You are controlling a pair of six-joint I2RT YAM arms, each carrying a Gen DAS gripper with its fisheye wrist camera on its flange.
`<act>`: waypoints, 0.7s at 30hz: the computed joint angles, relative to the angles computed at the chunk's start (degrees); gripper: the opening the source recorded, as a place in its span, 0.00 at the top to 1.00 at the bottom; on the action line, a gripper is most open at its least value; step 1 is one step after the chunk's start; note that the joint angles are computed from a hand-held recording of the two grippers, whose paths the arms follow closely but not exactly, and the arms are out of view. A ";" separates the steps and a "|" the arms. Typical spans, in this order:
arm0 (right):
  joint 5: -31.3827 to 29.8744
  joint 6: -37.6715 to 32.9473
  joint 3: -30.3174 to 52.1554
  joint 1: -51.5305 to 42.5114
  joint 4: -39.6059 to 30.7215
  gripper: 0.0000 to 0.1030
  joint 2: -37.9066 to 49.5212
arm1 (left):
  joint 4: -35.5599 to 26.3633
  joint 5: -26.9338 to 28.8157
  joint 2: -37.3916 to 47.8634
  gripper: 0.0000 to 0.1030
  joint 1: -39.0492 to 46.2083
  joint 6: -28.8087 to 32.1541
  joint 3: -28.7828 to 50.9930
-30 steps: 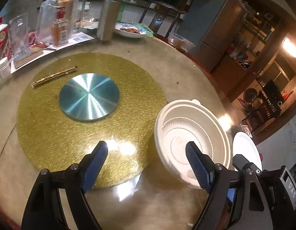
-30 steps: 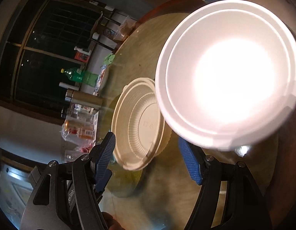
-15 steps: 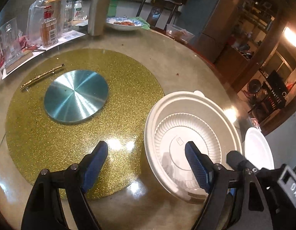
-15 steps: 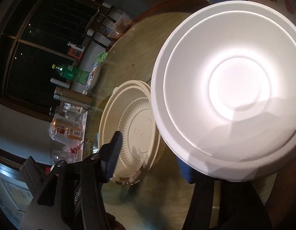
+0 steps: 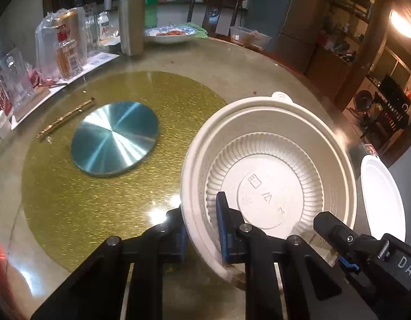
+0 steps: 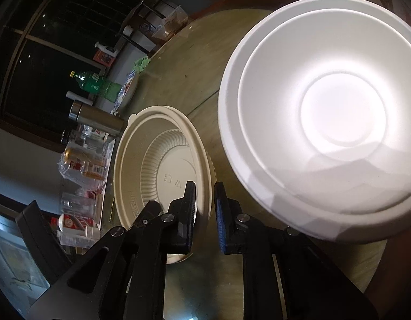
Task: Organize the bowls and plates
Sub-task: 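Close both grippers on the rim of the beige bowl, then lift the beige bowl with both grippers and carry it toward the red plates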
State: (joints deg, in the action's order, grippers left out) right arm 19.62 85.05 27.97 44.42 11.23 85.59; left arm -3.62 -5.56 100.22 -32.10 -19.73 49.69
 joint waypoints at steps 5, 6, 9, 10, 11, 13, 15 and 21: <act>2.13 -0.40 2.62 3.23 -2.00 0.87 1.00 | -0.29 -1.54 -3.99 0.85 0.87 1.01 -2.80; 2.25 -0.40 3.17 3.63 -1.92 0.87 1.53 | -0.26 -1.82 -4.92 0.85 1.07 1.13 -3.54; 2.50 -0.11 4.22 5.23 -1.48 0.87 2.73 | 0.06 -1.88 -7.89 0.85 2.42 1.66 -6.02; 2.73 0.00 4.74 5.82 -1.65 0.87 3.16 | 0.18 -1.74 -8.46 0.85 2.91 1.79 -6.60; 2.83 0.12 5.08 6.28 -1.63 0.87 3.53 | 0.18 -1.71 -9.09 0.85 3.35 1.94 -7.21; 3.16 0.46 5.89 7.45 -1.55 0.87 4.42 | 0.34 -1.81 -10.09 0.85 4.20 2.27 -8.23; 3.55 0.85 6.64 8.64 -1.54 0.87 5.26 | 0.37 -1.24 -11.23 0.85 5.42 2.54 -9.44; 4.33 1.42 9.13 11.62 -1.56 0.87 7.94 | 0.29 0.19 -15.26 0.85 8.46 3.18 -13.16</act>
State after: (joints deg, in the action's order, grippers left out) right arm 23.95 86.46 37.11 56.05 9.67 93.53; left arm -3.34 -5.37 84.97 -23.64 -16.55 36.53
